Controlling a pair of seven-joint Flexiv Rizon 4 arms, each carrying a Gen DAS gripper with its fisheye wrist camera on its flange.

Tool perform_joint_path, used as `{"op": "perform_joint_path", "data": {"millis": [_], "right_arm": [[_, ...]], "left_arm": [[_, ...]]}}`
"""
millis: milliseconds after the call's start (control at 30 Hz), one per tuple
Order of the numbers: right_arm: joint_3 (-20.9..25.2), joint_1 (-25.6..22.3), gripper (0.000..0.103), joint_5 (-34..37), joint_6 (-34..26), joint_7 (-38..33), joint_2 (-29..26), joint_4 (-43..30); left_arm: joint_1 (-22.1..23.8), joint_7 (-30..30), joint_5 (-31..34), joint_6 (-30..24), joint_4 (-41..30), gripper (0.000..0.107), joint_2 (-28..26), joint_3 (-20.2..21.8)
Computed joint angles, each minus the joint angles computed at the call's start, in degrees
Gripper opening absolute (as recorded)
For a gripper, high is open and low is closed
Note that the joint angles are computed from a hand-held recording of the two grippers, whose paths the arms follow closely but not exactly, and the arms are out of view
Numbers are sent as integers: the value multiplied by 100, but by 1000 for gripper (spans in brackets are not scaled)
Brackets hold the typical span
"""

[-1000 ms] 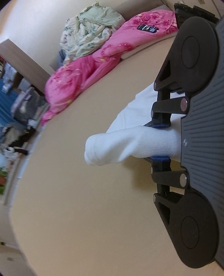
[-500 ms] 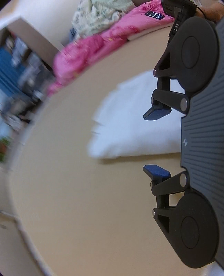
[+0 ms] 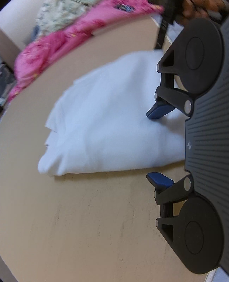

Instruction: Fold small clothes

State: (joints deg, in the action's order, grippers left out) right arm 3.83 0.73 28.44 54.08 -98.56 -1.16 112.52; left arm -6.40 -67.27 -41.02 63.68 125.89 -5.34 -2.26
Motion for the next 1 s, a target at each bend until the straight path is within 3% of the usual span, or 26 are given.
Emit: {"op": "perform_joint_path", "data": {"millis": [67,167,233,300,400,500,567,633,733,800,867,933,1000], "right_arm": [[-56,-83,4,678,58,-219,46,-117],[-70,-99,9,1566,680,-898,210,-114],[-110,-73,51,1969,761,-1113,224,-196],[-133,-44,58,2153,586,-1193,173,-275],[-55,35,57,1988,178,-1375,-29,-409],[181,238,56,1297,434,-1486,-152,-235],[268,318,40,1032,504,-1471,-202,-171],[303,312,23,1144,494,-1484,-174,-179],[219,175,18,1698,62,-1752,-1,-267],[109,99,18,2126,-433,-1939,84,-365],[132,149,18,1810,-308,-1749,203,-214],[108,217,19,1566,-232,-1497,70,-228],[64,181,19,1624,-369,-1414,100,-260]], "left_arm": [[-5,-46,-83,-14,-47,74,-40,-32],[-9,80,-301,-23,-19,74,-27,-50],[-1,110,-231,-142,-36,74,-45,-34],[-10,172,-115,-158,-35,74,-54,-30],[-47,228,-46,-18,-44,68,-77,-62],[-71,294,26,112,-20,58,-79,-73],[-77,509,1,212,29,43,-20,-85],[-83,1045,-517,276,107,30,108,-130],[-156,1584,-1323,487,218,28,280,-89],[-143,1521,-1262,422,231,32,326,17],[-75,1179,-793,167,187,40,325,120],[-89,1055,-424,379,247,42,376,137],[-224,1477,-1049,895,362,42,422,32]]}}
